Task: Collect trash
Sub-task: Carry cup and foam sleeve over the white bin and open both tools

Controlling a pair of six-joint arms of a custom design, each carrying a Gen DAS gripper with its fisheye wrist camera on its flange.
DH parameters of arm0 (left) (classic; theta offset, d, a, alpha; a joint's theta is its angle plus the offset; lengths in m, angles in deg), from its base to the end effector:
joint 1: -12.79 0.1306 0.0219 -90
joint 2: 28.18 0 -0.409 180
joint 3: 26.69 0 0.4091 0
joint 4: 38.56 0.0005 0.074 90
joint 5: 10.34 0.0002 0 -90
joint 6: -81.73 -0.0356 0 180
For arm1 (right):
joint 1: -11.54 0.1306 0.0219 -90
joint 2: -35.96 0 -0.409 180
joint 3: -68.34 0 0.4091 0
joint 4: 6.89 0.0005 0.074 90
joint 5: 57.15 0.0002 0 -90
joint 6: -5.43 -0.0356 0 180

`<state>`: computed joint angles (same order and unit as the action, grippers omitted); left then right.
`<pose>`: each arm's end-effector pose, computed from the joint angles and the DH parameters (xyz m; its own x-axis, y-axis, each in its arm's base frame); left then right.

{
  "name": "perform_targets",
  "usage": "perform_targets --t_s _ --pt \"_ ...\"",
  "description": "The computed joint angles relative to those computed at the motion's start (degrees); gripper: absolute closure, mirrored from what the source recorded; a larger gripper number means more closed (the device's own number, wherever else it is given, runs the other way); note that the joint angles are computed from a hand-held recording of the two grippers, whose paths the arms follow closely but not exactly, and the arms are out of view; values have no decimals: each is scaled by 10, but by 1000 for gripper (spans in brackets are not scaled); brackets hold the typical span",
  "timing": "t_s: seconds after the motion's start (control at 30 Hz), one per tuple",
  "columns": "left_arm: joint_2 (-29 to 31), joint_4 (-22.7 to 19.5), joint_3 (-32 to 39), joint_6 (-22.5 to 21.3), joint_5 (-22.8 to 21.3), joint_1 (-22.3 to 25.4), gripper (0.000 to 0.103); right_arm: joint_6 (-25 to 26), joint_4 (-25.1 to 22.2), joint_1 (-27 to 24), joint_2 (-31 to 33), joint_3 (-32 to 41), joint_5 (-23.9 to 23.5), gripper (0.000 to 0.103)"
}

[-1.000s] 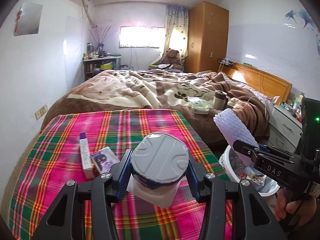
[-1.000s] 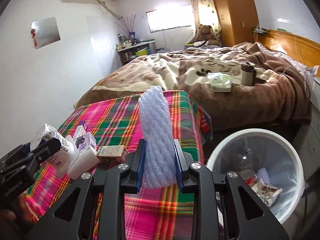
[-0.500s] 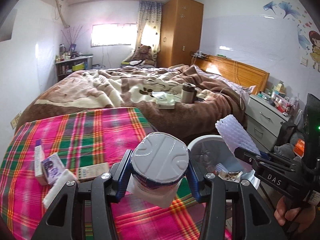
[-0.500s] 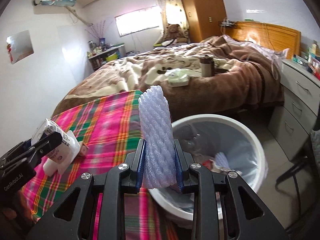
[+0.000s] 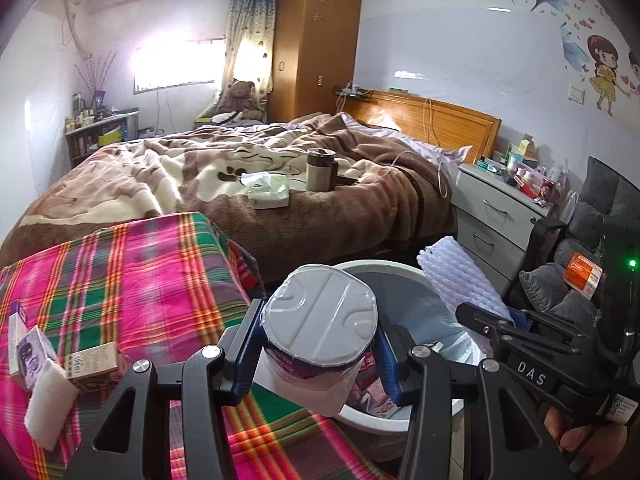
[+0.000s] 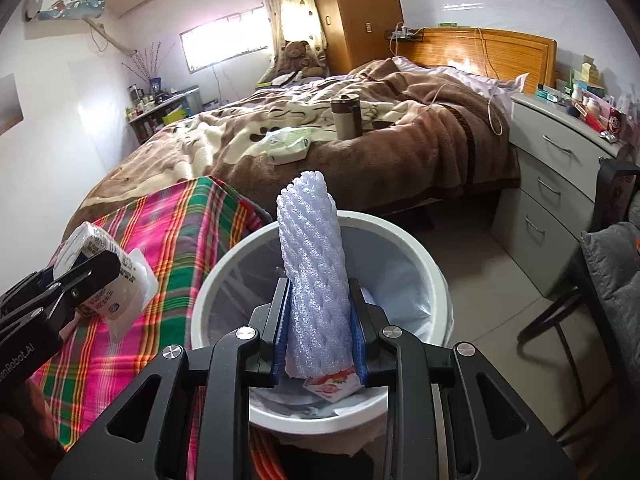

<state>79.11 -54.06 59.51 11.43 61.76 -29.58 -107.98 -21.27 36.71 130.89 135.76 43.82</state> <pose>0.4589 -0.4045 0.3094 -0.5693 0.0851 -0.8177 0.2837 0.9539 -0.0982 0.4564 0.2064 0.2762 -0.6695 0.1163 -0.7336 -0.0254 0.9835 0.1792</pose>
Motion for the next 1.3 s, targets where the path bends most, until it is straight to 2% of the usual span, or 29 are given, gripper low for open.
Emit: perform_targets --t_s 0.33,0.43,0.6,0.7,0.73,0.77,1.3 --pt "40 -17 44 -13 13 -14 53 2 -10 -19 1 -6 -12 75" --pt "54 -33 63 -9 16 -14 52 3 -19 -24 8 -1 -13 74" --pt "64 -31 73 -5 24 -14 39 5 -35 -26 14 4 -7 72" --pt "67 -35 76 0 24 -14 38 9 -37 -25 15 5 0 57" --pt "67 -35 75 1 23 -13 38 9 -36 -25 14 5 0 47" --pt "66 -35 74 3 23 -13 38 9 -35 -25 14 5 -1 42" --pt "9 -14 7 19 -1 1 38 10 -14 -6 5 2 9 42"
